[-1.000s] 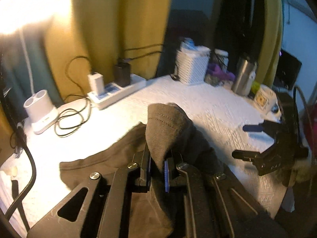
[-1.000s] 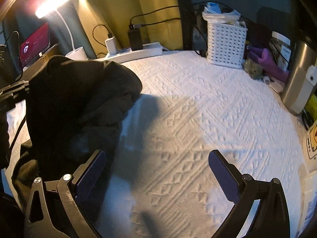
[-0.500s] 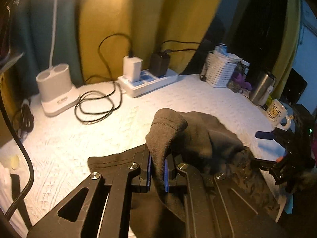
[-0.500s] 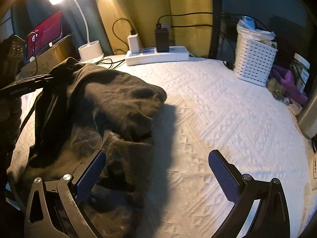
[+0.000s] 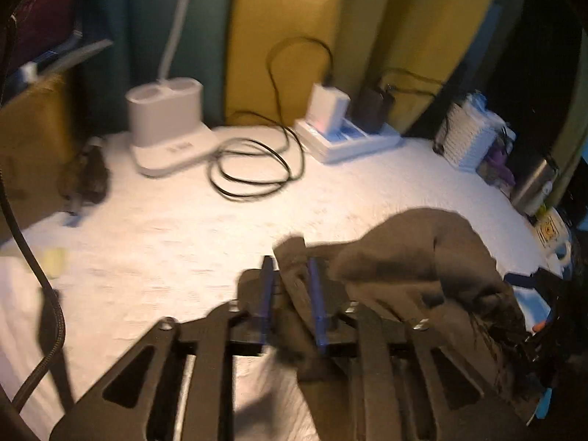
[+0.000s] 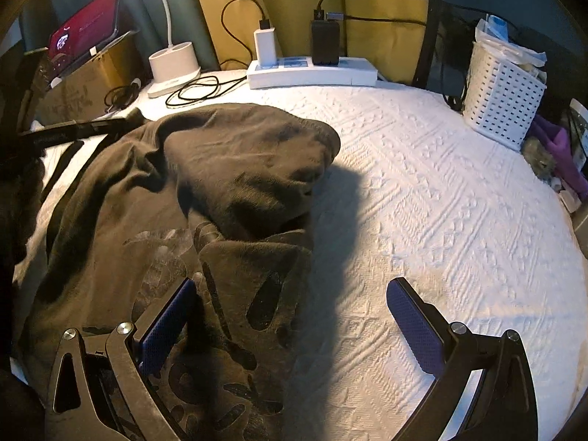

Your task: Fold small clothes

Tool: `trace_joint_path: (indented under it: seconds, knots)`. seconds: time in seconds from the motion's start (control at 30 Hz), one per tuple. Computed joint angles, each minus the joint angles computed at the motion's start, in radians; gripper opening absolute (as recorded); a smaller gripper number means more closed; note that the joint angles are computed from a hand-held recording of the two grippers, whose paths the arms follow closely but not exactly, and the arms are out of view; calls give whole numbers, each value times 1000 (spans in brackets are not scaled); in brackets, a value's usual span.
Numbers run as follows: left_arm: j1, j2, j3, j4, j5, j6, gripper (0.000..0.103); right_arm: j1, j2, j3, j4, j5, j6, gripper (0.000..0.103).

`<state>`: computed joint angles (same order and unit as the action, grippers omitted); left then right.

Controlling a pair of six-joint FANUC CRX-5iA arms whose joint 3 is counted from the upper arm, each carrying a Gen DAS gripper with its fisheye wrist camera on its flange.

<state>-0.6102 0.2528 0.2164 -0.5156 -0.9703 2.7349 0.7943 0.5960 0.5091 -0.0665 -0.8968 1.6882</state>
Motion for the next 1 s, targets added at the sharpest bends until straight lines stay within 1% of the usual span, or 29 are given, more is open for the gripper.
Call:
trace_joint_path:
  seconds: [0.03, 0.07, 0.1, 0.17, 0.3, 0.33, 0.5, 0.67, 0.77, 0.8, 0.83, 0.9, 0.93, 0.97, 1.0]
  knots:
    - [-9, -8, -2, -16, -4, 18, 49, -1, -2, -3, -1, 2, 0, 103]
    - [-24, -19, -5, -36, -5, 41, 54, -3, -6, -9, -2, 7, -1, 103]
    - [-38, -30, -11, -40, 9, 42, 55, -4, -11, -16, -2, 11, -1, 103]
    - [-53, -37, -18, -16, 41, 11, 55, -7, -24, -36, -3, 23, -6, 103]
    - [-83, -14, -19, 76, 116, -74, 55, -11, -60, -88, -2, 52, -13, 103]
    - [-90, -9, -16, 83, 118, -84, 55, -12, -70, -101, -2, 59, -13, 103]
    - [-142, 18, 12, 110, 101, -112, 54, -14, -129, -187, -2, 99, -17, 103]
    - [-174, 35, 19, 132, 57, -113, 54, -12, -184, -268, 2, 129, -26, 103]
    - [-181, 41, -4, 171, 41, -99, 54, -8, -215, -317, 13, 146, -35, 103]
    - [-184, 50, 0, 183, 20, -93, 54, -7, -223, -329, 15, 148, -37, 103]
    - [-189, 56, 2, 187, 7, -82, 54, -6, -232, -343, 17, 151, -39, 103]
    - [-205, 56, -2, 167, 11, -45, 53, -2, -249, -371, 22, 158, -40, 103]
    - [-214, 56, 2, 152, 10, -33, 48, 2, -258, -386, 29, 163, -43, 103]
    - [-231, 54, 6, 121, 11, -19, 22, 7, -267, -403, 37, 167, -46, 103]
    - [-242, 54, 12, 106, 14, -20, 13, 10, -272, -413, 45, 170, -48, 103]
